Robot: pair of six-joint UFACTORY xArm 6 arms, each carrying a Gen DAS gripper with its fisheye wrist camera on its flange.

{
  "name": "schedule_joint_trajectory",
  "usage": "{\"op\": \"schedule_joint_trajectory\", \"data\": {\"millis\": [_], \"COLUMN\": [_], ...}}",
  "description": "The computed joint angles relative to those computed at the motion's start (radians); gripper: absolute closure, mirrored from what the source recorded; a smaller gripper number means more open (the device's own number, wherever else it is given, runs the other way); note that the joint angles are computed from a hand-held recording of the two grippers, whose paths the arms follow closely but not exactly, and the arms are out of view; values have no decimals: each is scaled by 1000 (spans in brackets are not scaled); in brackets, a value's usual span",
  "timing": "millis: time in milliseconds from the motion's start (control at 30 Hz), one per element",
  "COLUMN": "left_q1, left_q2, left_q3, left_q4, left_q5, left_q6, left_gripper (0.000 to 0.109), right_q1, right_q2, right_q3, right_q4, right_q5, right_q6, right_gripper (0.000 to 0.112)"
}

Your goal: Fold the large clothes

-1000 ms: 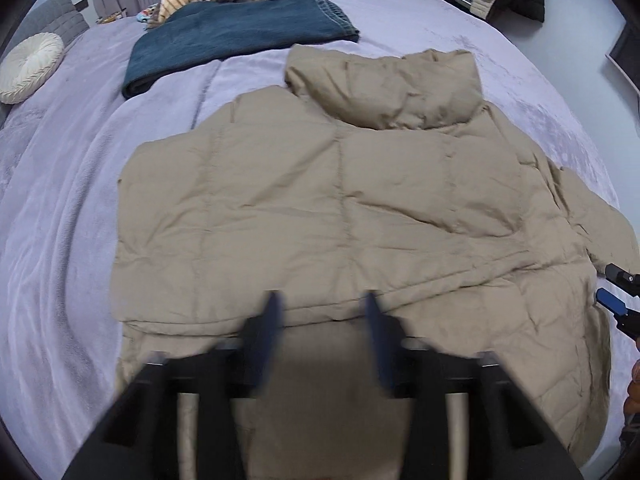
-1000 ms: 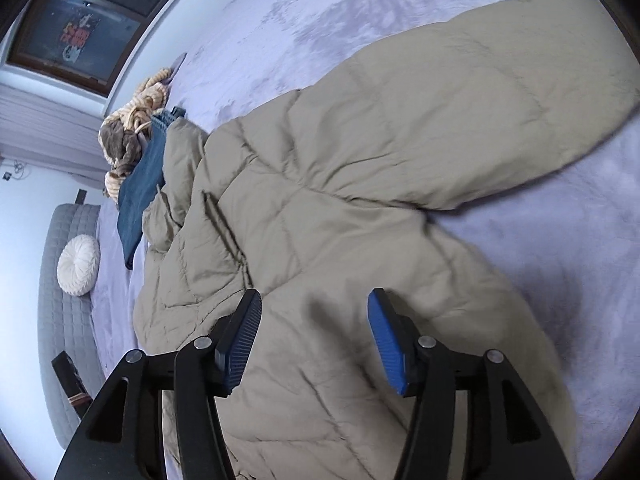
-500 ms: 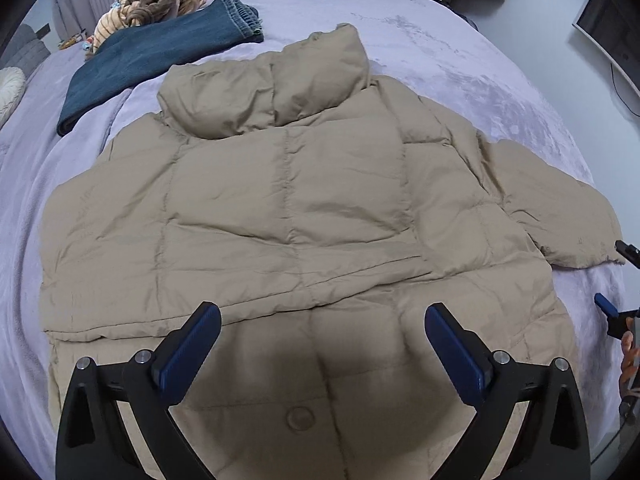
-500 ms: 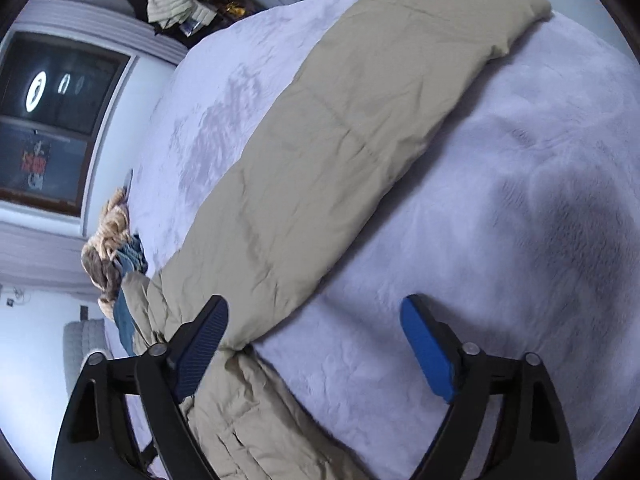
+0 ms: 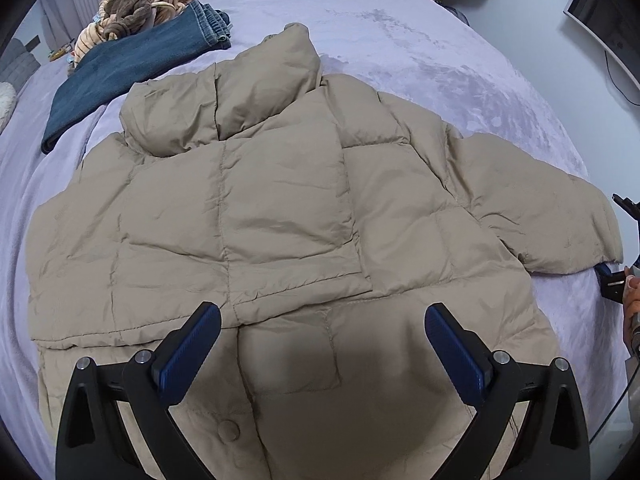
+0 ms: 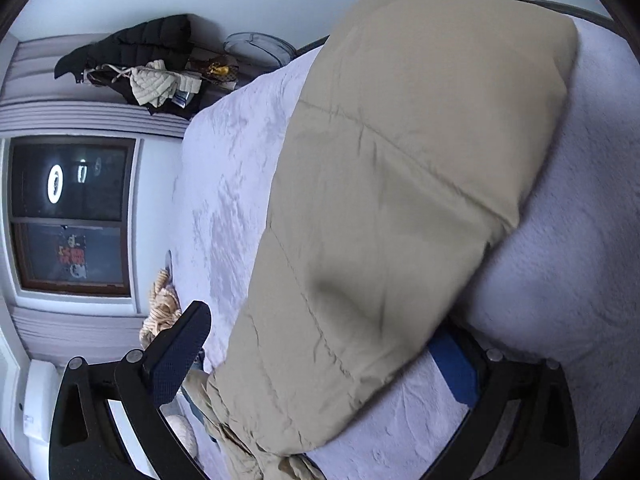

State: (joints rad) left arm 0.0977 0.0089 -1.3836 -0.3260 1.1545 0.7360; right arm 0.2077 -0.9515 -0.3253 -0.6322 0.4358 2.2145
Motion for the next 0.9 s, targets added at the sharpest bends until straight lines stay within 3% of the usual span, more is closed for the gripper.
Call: {"op": "schedule_joint_trajectory", "data": {"millis": [267, 300, 333, 367, 400, 433, 600, 733, 900], "left_q1": [21, 26, 30, 38, 44, 51, 91, 125, 175], "left_q2": [35, 41, 45, 52, 58, 65, 103, 144, 206], "left_q3": [-54, -62, -67, -78, -87, -97, -149, -196, -276], "left_q4": [-15, -16, -15, -17, -20, -23, -32, -27, -34], "left_q5": [-1, -2, -3, -2, 0, 3, 0, -2, 18], "left_q6": [-22, -22, -23, -24, -25, -25, -16, -24, -27], "left_gripper": [7, 7, 7, 7, 7, 7, 7, 7, 7], "right_q1": [-161, -166, -178, -194, -203, -206, -115, -13, 161], "right_q2": [7, 9, 18, 35, 54, 69, 156, 321, 647], "right_q3": [58, 61, 65, 71, 74, 66, -85, -304, -725], "right_q4": [-111, -112, -116, -110, -101, -122, -100, -10, 81], "right_q5": [-242, -251, -277, -323, -360, -371, -249, -159, 17], "right_q6": [172, 189, 209, 217, 220, 237, 87, -187, -580], "right_gripper": [13, 24, 52, 70, 101, 105, 106, 105, 105]}}
